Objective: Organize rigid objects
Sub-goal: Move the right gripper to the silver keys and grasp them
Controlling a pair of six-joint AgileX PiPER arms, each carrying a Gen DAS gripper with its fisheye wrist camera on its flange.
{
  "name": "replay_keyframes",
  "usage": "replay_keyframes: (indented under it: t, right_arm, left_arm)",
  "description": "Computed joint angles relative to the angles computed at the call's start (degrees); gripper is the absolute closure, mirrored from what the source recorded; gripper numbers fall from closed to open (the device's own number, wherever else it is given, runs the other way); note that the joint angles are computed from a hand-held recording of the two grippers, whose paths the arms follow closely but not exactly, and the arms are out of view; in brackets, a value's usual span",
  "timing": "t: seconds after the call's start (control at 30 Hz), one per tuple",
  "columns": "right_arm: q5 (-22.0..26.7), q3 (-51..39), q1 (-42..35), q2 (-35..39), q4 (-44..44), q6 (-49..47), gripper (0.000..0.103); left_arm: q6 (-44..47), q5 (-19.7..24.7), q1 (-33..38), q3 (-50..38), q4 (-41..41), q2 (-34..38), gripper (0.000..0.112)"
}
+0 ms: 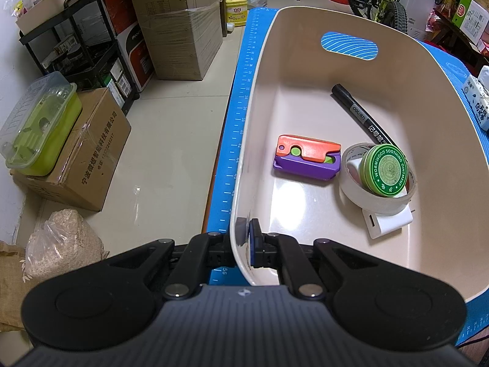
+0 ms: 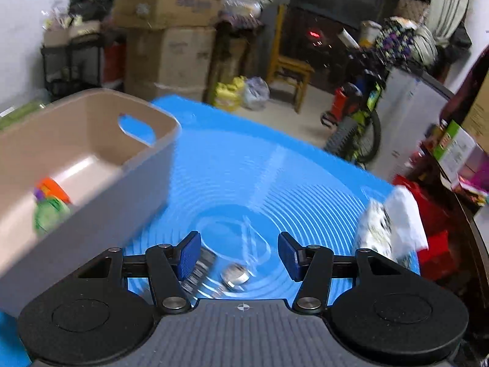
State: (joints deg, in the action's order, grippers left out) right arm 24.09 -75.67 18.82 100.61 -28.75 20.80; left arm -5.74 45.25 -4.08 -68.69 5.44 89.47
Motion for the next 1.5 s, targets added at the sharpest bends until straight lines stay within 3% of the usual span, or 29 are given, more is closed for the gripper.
replay_keyframes:
  t: [0.27, 0.57, 0.7, 1.03, 1.27, 1.5]
  right_arm:
    - [-2.0, 2.2, -1.8, 4.4, -3.3, 2.3, 0.041]
    - [0.1, -1.6, -2.7, 10.3, 3.6, -4.7, 0.048]
    - [-0.8, -1.0, -2.5, 10.8, 1.6, -3.0, 0.049]
    - [-3.8, -0.1, -3.2, 10.2, 7.3, -7.8, 0.055]
    - [-3.7, -3.2, -2.8, 12.3, 4.6, -5.1, 0.059]
    - [-4.2, -4.4, -1.8, 12.9, -8.6, 7.8, 0.064]
  left_arm:
    - [0.3, 0.0, 0.2, 0.0, -0.1, 0.0, 0.104]
    - [0.7, 0.0, 0.4, 0.0, -0.2, 0.0, 0.104]
    - [0.4, 0.0, 0.2, 0.0, -0.1, 0.1, 0.104]
    - [0.3, 0.0, 0.2, -0.1, 0.1, 0.1, 0.104]
    - [0.3, 0.0, 0.2, -0.1, 0.1, 0.1, 0.104]
    - [0.2, 0.0, 0.1, -0.1, 0.1, 0.2, 0.104]
